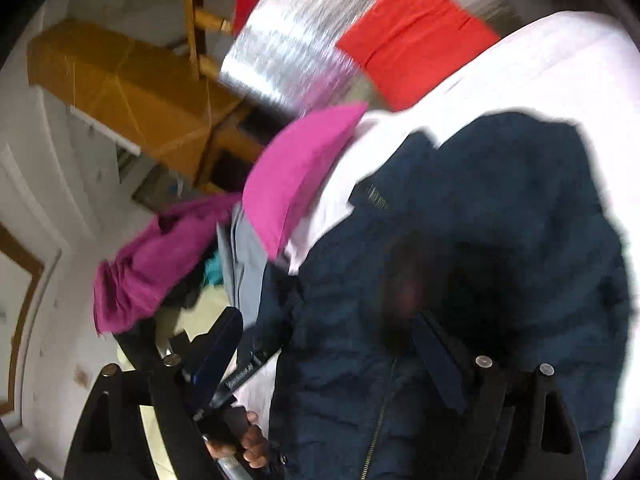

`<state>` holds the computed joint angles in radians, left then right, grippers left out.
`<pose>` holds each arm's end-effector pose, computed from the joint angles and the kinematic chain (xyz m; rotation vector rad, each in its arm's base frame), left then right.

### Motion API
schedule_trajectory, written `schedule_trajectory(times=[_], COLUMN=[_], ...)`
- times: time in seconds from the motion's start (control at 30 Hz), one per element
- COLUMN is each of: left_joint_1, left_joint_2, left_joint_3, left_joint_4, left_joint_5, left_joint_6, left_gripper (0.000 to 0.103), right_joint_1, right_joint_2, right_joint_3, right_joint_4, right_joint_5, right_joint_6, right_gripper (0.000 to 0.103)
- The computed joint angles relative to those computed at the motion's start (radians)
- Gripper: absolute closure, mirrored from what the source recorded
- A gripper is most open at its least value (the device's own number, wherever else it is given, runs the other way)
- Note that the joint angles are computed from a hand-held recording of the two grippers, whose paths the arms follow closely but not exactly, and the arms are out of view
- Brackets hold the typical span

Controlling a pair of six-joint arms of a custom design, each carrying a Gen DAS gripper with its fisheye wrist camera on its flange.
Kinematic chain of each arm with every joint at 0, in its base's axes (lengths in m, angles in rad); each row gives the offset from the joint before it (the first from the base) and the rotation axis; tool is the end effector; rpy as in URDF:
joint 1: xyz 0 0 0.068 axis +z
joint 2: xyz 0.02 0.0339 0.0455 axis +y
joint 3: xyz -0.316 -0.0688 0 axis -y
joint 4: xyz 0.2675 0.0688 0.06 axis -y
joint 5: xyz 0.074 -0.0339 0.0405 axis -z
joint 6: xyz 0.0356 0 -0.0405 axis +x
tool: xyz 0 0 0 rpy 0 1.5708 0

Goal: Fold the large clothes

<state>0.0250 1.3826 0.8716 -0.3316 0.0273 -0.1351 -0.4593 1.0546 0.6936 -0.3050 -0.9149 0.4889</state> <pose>0.2964 0.0064 0.2636 -0.1806 2.4079 -0.0835 0.2014 -0.0681 0.2908 0.5006 2.0523 1.0260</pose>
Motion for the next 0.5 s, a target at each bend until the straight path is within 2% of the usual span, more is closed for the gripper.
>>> schedule_trajectory(times=[0.07,0.17,0.3,0.4,0.47,0.5], left_joint_1=[-0.056,-0.097,-0.174,-0.246,-0.308,-0.329], left_joint_2=[-0.014,0.003,0.028,0.023,0.033,0.041], left_joint_3=[-0.009,-0.007,-0.004,-0.021,-0.023,-0.02], left_joint_4=[0.025,0.034,0.048,0.095,0.104,0.102], left_joint_5=[0.006,0.082,0.126,0.114,0.069,0.048], left_joint_6=[0.011,0.019,0.004,-0.006,-0.002,0.002], left_gripper=[0.0,0.0,0.0,0.0,0.0,0.0], right_joint_1=[-0.098,-0.202,-0.216,-0.186,-0.156,-0.143], right_joint_2=[0.013,0.087,0.215,0.293,0.345,0.364], right_joint_3=[0.011,0.021,0.041,0.049,0.061,0.066], right_joint_4=[-0.031,-0.034,-0.025,0.011,0.022,0.026], right_joint_5=[0.041,0.113,0.2,0.246,0.242,0.24], right_joint_6=[-0.032,-0.082,-0.104,-0.108,-0.104,-0.104], right_gripper=[0.014,0.014,0.016,0.019,0.024,0.029])
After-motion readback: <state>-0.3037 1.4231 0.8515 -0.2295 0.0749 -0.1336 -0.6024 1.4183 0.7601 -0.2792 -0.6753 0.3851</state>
